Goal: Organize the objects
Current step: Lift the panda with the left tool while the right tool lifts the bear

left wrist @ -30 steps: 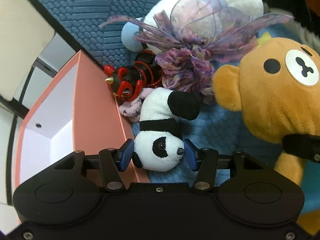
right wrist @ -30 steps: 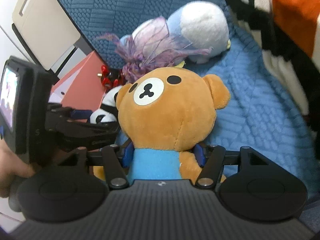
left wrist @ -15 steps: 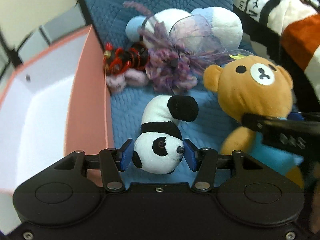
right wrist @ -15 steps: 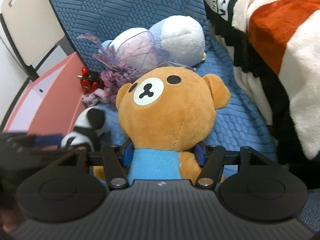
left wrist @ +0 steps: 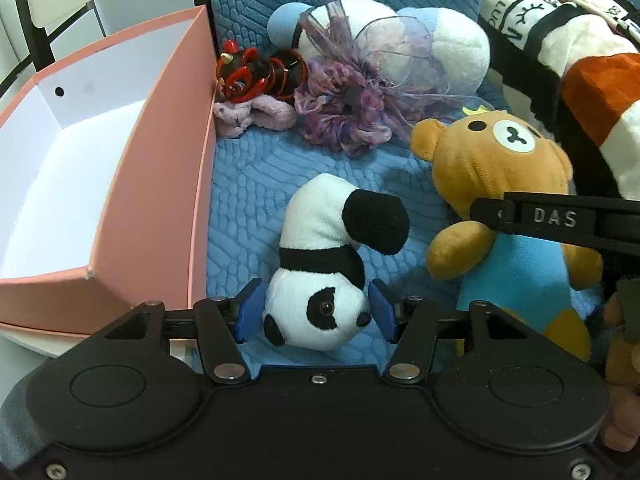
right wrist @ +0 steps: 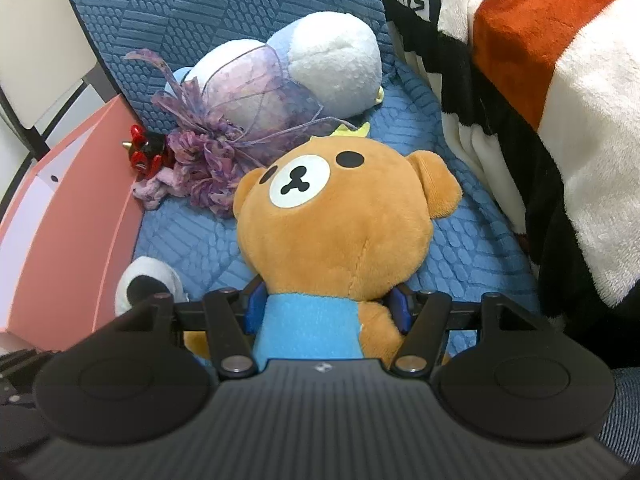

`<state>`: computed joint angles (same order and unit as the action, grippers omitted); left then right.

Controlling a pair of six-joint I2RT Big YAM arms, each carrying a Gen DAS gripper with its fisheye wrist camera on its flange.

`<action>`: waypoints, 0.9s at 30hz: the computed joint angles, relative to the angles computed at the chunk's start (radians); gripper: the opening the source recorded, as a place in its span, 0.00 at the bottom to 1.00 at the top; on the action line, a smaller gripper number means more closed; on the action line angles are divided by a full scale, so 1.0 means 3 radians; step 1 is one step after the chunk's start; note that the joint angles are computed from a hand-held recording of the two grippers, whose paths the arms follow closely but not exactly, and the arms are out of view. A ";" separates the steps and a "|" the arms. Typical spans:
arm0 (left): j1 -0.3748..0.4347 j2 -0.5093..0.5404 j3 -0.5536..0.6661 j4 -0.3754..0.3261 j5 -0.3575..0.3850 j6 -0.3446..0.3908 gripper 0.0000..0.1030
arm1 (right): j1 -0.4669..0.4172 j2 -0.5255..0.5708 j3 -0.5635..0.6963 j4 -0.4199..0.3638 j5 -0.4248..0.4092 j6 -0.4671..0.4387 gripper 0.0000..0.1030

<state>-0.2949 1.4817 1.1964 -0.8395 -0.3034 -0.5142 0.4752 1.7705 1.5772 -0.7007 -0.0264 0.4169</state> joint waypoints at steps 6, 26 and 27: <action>0.0084 0.0080 -0.0021 0.0095 0.0135 0.0026 0.54 | 0.0013 0.0024 0.0028 -0.0025 0.0026 -0.0041 0.63; 0.0082 -0.0289 -0.0207 0.0146 0.0285 -0.0221 0.52 | 0.0086 -0.0111 -0.0021 -0.0093 0.0068 -0.0102 0.61; 0.0082 -0.0328 -0.0215 0.0128 0.0286 -0.0236 0.52 | 0.0091 -0.0126 -0.0020 -0.0116 0.0071 -0.0103 0.61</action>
<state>-0.2703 1.3833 1.1319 -0.8010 -0.2177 -0.5851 0.5026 1.7327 1.5713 -0.7356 -0.0052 0.3860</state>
